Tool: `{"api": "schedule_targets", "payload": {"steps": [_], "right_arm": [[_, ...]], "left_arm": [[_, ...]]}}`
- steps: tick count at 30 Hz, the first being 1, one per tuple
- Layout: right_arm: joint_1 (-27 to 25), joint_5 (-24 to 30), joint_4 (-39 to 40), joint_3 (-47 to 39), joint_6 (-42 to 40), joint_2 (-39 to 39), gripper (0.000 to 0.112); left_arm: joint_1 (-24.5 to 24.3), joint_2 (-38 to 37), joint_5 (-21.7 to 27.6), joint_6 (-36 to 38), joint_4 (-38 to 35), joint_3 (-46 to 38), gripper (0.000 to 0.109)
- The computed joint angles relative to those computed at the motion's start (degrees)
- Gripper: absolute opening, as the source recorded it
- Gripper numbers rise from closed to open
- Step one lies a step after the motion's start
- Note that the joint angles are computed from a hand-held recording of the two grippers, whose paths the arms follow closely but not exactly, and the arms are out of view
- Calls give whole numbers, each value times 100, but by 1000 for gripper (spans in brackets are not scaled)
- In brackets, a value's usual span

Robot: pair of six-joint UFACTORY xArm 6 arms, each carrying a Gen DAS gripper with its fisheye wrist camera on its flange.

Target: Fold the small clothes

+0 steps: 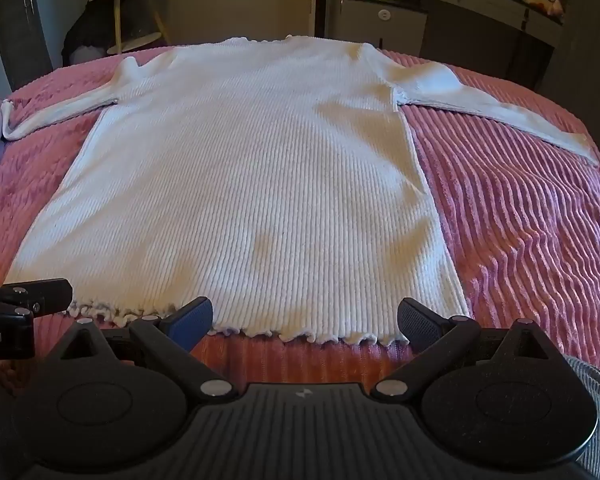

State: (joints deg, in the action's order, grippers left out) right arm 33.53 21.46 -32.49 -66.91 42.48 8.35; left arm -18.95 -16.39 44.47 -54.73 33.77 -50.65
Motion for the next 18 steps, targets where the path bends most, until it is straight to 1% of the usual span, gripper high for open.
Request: {"api": "schedule_targets", "payload": {"steps": [5,6,11,18], "right_arm": [[0,-19,22,14,-4,-4,99],[3,-13,24,15,1,-7,99],[7,-16,-71,21,91,-11,99],[-19,-43,-34,31,36,-23,99]], "left_arm": [[20,-59,8,-2,-16,44,103],[-7,29,77,20,-34,-91,103],[-82,-22,155,-39,16,-41,103],[-30,35,101,36,-28,-41,103]]}}
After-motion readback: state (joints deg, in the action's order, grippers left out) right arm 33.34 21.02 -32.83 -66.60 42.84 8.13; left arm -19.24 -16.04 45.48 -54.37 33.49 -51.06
